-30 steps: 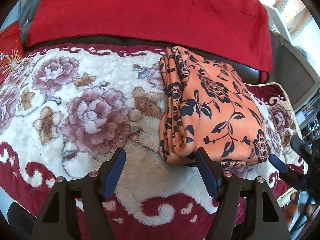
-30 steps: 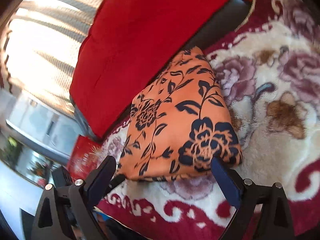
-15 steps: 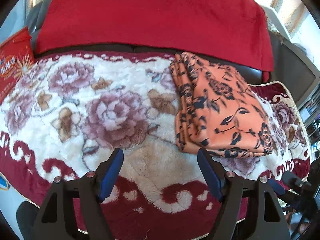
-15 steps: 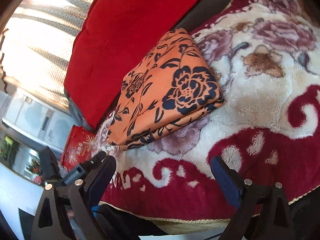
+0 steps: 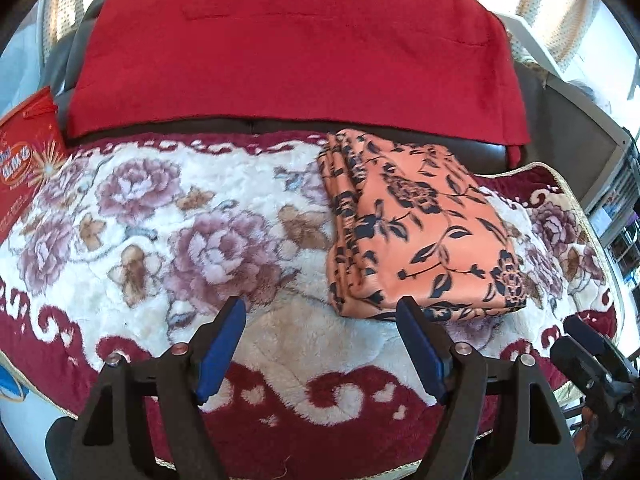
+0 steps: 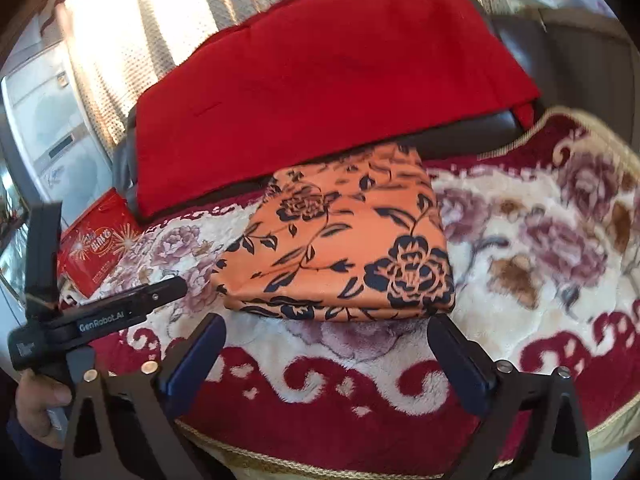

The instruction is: Fold small clothes

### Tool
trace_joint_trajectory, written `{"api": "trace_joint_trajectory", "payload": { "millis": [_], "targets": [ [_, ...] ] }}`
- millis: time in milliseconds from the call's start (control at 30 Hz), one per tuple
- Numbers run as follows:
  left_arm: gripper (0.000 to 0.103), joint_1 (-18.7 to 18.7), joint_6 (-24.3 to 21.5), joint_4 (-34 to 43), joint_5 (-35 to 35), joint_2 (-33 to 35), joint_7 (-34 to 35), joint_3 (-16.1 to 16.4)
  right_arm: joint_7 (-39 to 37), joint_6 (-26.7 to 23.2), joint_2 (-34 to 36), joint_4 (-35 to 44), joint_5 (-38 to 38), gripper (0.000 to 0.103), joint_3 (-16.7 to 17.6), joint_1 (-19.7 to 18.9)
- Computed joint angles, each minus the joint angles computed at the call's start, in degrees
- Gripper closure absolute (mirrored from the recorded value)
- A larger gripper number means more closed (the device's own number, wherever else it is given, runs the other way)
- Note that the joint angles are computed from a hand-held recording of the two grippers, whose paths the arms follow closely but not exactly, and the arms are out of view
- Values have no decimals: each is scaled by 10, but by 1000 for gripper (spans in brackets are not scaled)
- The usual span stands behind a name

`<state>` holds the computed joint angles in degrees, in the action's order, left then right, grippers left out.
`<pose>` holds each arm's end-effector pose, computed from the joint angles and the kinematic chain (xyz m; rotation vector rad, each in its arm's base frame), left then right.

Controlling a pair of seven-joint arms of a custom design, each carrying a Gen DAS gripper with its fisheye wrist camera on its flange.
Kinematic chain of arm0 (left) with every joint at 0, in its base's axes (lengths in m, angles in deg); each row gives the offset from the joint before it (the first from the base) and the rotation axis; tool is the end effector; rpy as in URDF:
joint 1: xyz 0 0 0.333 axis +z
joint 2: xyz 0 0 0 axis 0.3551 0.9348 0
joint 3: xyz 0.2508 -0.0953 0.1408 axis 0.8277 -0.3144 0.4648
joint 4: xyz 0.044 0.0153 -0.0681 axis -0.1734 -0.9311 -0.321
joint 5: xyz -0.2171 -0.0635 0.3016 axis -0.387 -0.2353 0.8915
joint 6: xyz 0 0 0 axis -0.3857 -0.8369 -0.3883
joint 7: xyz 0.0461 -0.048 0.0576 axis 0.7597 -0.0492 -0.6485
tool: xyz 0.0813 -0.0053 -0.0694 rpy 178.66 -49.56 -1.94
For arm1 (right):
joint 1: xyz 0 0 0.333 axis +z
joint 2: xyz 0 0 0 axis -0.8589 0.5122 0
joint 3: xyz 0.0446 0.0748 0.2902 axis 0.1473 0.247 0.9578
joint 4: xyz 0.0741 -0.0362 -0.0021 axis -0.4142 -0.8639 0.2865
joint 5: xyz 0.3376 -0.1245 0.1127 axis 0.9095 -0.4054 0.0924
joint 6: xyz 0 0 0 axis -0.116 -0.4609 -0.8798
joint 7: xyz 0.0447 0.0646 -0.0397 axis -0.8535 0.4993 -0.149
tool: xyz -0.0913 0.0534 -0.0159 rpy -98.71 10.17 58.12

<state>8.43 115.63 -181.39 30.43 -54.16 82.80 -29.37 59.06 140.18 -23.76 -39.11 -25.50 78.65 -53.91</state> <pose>0.5938 -0.2205 0.5461 -2.0112 1.7391 -0.7815 0.5415 -0.0252 0.5128 -1.7312 1.4910 -0.2751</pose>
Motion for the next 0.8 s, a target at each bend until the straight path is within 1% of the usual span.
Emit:
{"api": "trace_joint_trajectory", "payload": {
  "millis": [33, 100, 133, 200, 267, 300, 367, 400, 433, 467, 500, 600, 667, 700, 733, 767, 800],
  "targets": [
    [25, 2, 3, -2, -8, 1, 1, 0, 11, -41, 18, 20, 17, 1, -12, -5],
    [25, 7, 6, 5, -23, 11, 3, 2, 44, -102, 48, 51, 44, 1, -21, -26],
    [25, 8, 8, 11, -27, 18, 4, 3, 78, -129, 74, 75, 51, 1, -24, -41],
    [25, 10, 16, 27, -40, 36, 10, 5, 120, -185, 132, 129, 97, 1, -26, -74],
    [25, 8, 7, 62, -50, 65, 18, 8, 156, -220, 184, 180, 120, 1, -20, -101],
    [25, 5, 0, 83, -54, 83, 22, 10, 173, -233, 209, 207, 120, 1, -15, -112],
    [25, 0, -9, 112, -63, 108, 32, 13, 205, -238, 251, 256, 89, 1, -4, -122],
    [25, -3, -27, 137, -67, 128, 40, 14, 211, -256, 270, 281, 76, 3, 3, -129],
    [25, -5, -39, 152, -74, 141, 48, 14, 211, -266, 284, 302, 59, 23, 11, -132],
    [25, -7, -46, 161, -77, 150, 51, 17, 214, -259, 286, 311, 23, 43, 15, -125],
    [23, -9, -46, 164, -80, 157, 51, 20, 226, -236, 281, 310, -39, 59, 12, -108],
    [23, -3, -50, 166, -110, 162, 67, 16, 233, -136, 242, 271, -177, 64, 12, -67],
    [23, -8, -63, 172, -113, 163, 62, 21, 259, -46, 217, 239, -270, 64, 5, -39],
    [23, -13, -73, 177, -107, 161, 60, 23, 266, -37, 216, 238, -281, 64, 13, -45],
    [23, -16, -75, 176, -102, 157, 59, 25, 258, -45, 214, 244, -261, 54, 24, -59],
    [23, -20, -72, 169, -94, 149, 56, 27, 236, -58, 208, 243, -221, 37, 40, -80],
    [23, -26, -64, 155, -79, 135, 49, 31, 220, -56, 195, 229, -190, 7, 53, -95]
  ]
}}
